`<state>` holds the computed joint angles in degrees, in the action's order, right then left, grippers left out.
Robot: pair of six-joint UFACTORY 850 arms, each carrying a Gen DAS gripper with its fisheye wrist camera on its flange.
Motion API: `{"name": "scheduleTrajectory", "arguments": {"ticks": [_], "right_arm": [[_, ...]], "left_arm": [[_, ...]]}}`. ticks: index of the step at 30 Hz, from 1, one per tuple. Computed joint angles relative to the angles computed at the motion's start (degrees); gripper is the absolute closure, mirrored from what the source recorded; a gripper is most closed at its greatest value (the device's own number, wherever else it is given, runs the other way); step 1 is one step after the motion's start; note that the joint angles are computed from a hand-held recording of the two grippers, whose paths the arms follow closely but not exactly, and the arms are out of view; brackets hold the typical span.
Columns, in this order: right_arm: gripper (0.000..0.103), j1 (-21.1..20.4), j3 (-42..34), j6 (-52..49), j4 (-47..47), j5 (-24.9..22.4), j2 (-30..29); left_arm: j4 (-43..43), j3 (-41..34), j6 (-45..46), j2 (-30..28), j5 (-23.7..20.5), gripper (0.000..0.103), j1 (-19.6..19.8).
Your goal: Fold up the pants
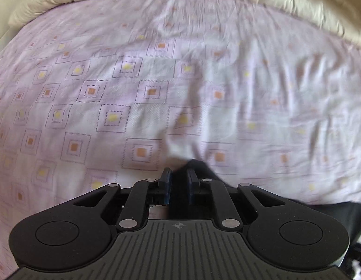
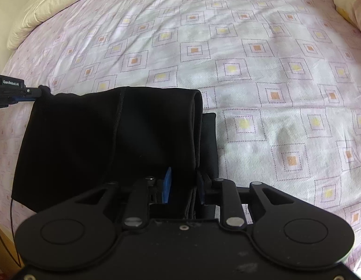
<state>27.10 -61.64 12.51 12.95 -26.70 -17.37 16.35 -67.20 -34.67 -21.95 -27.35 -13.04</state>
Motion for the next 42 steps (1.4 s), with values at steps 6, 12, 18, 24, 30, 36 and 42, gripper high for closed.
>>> {"name": "scheduleTrajectory", "arguments": {"ticks": [6,12,18,24,30,36,42], "right_arm": [[0.077,-0.2,-0.6,-0.1,0.6,-0.6,-0.5],[0.077,0.1,0.3,1.1,-0.7,0.8,0.0],[0.065,1.6,1.1,5.2,-5.1,2.4,0.7],[0.041,3.4,2.8,5.2,-7.8,3.3,2.0],[0.028,4.2,4.5,7.8,-11.2,5.3,3.1],[0.022,1.3,4.0,7.0,-5.2,4.4,2.3],[0.015,-1.7,3.9,-6.6,10.5,4.5,0.9]], "left_arm": [[-1.4,0.1,2.8,1.0,0.4,0.088,1.6],[-6.6,8.3,5.0,9.4,5.3,0.078,0.1],[-12.9,15.9,11.1,14.1,7.0,0.074,-5.3],[-8.9,20.6,9.6,14.7,11.8,0.026,-9.8],[-5.9,18.1,8.1,12.0,10.0,0.004,-11.0],[6.0,18.6,-6.0,14.2,12.5,0.004,-9.8],[4.7,18.5,-6.9,14.1,10.7,0.004,-6.3]]}}
